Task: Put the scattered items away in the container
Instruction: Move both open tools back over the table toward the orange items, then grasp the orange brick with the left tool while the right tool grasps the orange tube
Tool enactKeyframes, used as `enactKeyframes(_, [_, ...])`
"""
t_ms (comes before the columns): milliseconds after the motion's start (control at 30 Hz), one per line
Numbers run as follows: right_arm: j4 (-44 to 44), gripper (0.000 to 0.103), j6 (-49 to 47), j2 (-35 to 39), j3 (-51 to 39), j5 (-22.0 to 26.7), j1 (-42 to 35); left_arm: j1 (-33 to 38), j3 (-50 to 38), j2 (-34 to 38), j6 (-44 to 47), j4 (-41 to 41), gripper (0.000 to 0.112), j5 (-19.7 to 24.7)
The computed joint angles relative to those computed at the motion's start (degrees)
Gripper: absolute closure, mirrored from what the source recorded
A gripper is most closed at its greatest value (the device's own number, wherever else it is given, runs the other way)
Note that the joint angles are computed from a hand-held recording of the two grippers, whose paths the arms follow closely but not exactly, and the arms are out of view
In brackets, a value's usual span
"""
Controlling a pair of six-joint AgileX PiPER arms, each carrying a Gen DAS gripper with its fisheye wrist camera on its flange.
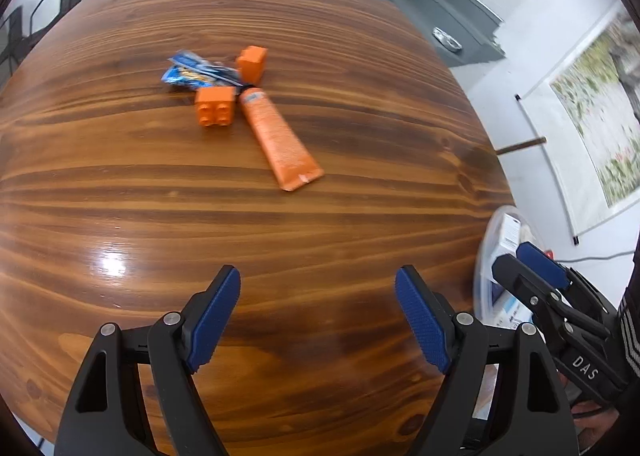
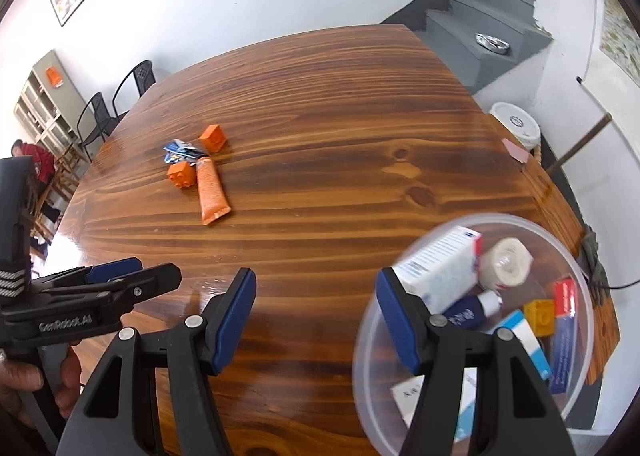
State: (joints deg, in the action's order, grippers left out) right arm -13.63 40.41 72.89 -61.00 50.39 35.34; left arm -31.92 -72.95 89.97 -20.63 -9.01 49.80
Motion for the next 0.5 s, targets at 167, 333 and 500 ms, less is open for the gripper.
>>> enactKeyframes(167, [-0.92, 0.036, 1.05, 5.30, -4.32, -0.52, 2.76, 5.82, 1.73, -0.38, 3.32, -1.14, 0.029, -0.20])
enactKeyframes(333, [0.20, 0.036, 0.81, 10.94, -8.30, -0.94, 3.47, 11.26, 1.33, 1.27, 8.49, -3.39, 0.029, 0.15])
enactKeyframes(500, [3.77, 0.036, -1.70, 16.73, -13.19, -2.24, 2.87, 14.97, -2.34, 5.19, 13.29, -5.52, 0.029, 0.94])
